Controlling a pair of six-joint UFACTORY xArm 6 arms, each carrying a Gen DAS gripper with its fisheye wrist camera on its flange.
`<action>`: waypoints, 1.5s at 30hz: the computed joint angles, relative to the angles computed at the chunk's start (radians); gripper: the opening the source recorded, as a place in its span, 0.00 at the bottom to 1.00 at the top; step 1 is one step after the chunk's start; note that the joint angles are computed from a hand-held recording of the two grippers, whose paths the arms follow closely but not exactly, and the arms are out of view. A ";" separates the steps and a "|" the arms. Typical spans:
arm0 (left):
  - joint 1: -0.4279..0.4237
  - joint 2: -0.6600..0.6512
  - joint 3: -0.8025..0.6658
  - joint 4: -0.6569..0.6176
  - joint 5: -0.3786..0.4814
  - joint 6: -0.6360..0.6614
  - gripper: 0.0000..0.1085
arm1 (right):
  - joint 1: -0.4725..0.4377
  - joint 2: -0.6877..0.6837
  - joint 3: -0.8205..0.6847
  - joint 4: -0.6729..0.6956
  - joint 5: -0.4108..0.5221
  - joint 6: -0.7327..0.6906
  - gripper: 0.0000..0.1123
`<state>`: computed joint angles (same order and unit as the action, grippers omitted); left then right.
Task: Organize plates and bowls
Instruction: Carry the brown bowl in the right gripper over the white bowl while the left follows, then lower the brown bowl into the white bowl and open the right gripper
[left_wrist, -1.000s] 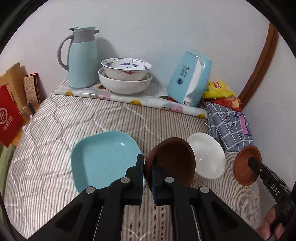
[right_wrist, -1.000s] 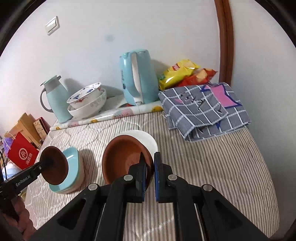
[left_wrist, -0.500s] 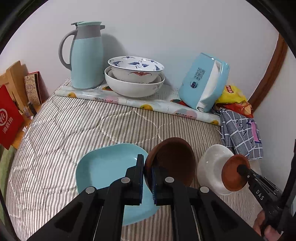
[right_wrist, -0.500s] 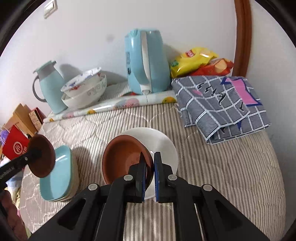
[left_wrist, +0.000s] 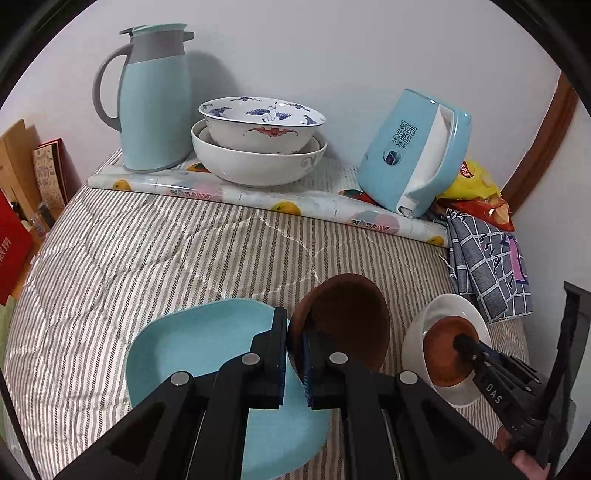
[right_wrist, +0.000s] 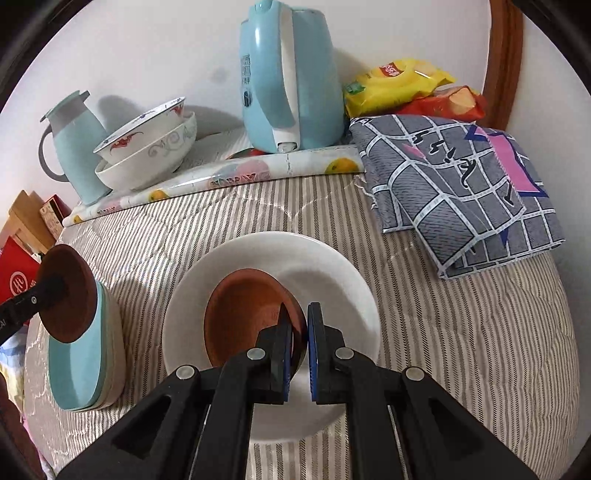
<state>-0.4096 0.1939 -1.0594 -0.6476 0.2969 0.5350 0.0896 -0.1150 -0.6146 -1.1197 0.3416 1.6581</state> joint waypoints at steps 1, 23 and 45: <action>0.000 0.004 -0.004 -0.002 0.002 0.003 0.07 | -0.002 0.009 -0.005 0.001 0.000 -0.002 0.07; 0.011 0.051 -0.042 -0.017 0.029 0.015 0.07 | 0.033 0.111 -0.098 0.205 0.108 -0.262 0.10; 0.007 -0.031 0.027 -0.010 0.024 0.016 0.07 | 0.070 0.048 -0.066 0.219 0.123 -0.256 0.36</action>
